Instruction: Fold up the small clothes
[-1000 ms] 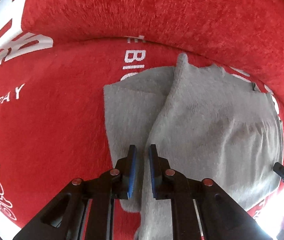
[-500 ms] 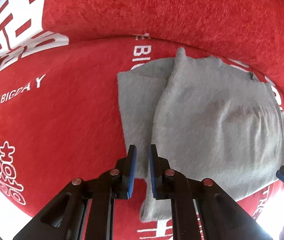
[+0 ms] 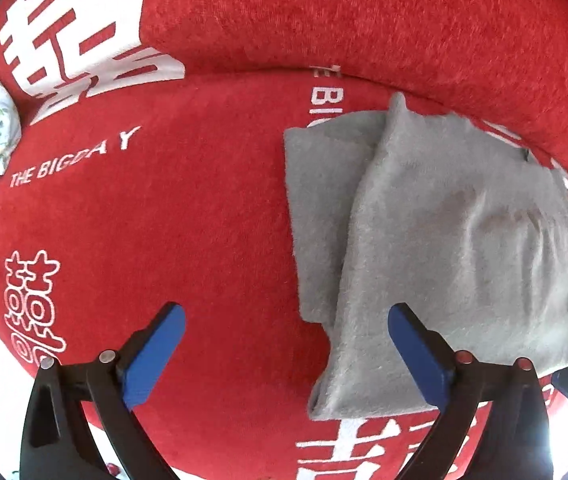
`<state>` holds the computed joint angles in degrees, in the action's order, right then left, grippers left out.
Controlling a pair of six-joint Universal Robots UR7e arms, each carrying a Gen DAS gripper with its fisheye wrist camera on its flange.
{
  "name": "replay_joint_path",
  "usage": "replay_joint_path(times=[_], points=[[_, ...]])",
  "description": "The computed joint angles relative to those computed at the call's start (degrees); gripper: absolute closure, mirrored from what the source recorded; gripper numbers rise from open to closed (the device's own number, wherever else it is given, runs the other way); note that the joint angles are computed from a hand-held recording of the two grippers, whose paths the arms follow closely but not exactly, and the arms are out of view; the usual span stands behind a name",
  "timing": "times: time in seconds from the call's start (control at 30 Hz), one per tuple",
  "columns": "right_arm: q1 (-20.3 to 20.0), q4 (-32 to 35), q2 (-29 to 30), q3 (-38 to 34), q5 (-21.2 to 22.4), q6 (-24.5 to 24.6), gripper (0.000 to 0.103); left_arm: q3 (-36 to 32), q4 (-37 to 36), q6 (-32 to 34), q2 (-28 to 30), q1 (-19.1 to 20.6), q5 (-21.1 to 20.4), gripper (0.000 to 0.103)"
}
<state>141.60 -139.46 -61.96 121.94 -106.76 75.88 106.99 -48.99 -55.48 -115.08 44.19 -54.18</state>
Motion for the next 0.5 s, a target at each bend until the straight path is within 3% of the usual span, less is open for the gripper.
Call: replay_joint_path(times=[0.07, 0.5], points=[[0.2, -1.4, 0.8, 0.0, 0.7, -0.2, 0.025, -0.3, 0.8, -0.3, 0.1, -0.2, 0.5, 0.002], [1.4, -8.0, 5.5, -0.6, 5.9, -0.3, 0.025, 1.4, -1.4, 0.8, -1.4, 0.6, -2.0, 0.002]])
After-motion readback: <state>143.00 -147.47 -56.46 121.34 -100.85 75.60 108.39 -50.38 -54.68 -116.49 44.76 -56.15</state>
